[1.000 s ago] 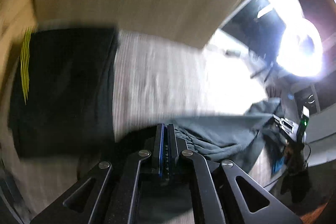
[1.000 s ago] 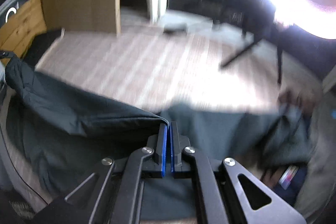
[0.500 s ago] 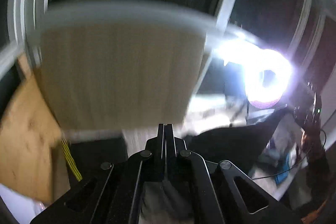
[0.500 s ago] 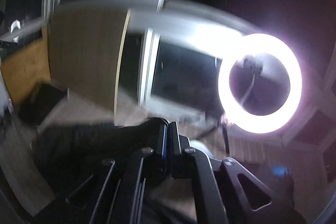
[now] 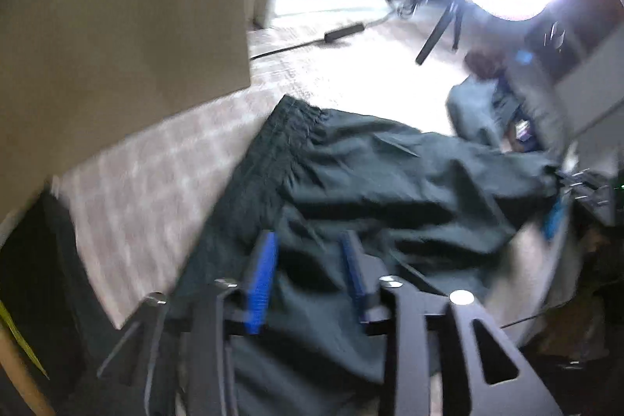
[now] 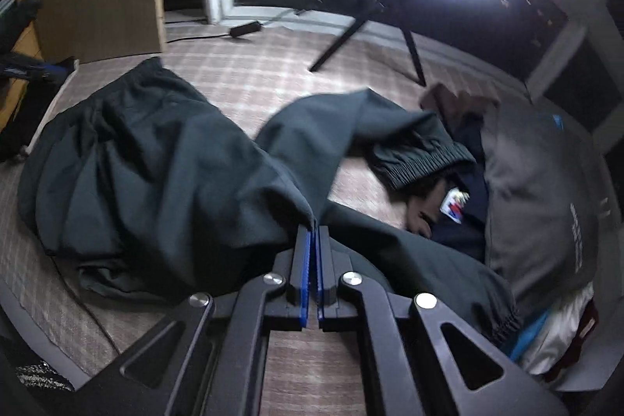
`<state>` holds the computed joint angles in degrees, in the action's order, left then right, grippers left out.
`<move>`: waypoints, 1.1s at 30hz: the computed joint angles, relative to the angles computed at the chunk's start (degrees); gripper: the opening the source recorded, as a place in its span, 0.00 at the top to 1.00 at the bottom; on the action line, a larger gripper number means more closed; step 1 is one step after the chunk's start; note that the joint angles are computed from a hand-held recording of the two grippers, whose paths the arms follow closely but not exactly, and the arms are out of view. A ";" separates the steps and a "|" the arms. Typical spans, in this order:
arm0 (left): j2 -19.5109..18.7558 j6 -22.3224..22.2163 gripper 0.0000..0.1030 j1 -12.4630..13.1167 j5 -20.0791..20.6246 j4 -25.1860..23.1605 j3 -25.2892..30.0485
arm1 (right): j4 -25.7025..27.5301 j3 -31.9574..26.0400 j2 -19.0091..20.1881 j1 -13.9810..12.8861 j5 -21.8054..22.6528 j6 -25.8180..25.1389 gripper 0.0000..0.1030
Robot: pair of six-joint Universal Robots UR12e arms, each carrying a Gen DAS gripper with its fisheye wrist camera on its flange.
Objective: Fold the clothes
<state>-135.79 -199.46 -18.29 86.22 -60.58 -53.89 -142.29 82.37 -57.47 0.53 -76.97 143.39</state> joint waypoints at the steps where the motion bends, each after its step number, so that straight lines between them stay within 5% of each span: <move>1: -2.04 1.39 0.63 0.09 -0.30 -2.14 3.18 | 0.02 -0.27 0.31 0.00 -0.21 0.41 0.98; 10: -19.47 8.51 0.58 0.61 0.19 -22.24 32.09 | 4.18 -4.15 3.53 0.24 -0.14 2.16 0.98; 16: -24.83 12.25 0.45 -0.46 5.92 -27.17 41.89 | 5.94 -5.29 4.57 0.33 -0.73 1.90 0.98; 28: -22.30 12.56 0.44 -1.11 9.92 -23.70 38.14 | 7.09 -5.84 4.85 0.15 0.50 1.33 0.98; 33: -20.41 10.03 0.44 0.14 4.20 -23.58 34.72 | 7.59 -6.39 5.16 0.25 0.59 1.19 0.98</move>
<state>-156.20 -189.43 -18.15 90.42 -84.17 -19.16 -134.71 75.98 -52.31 0.78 -76.37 144.58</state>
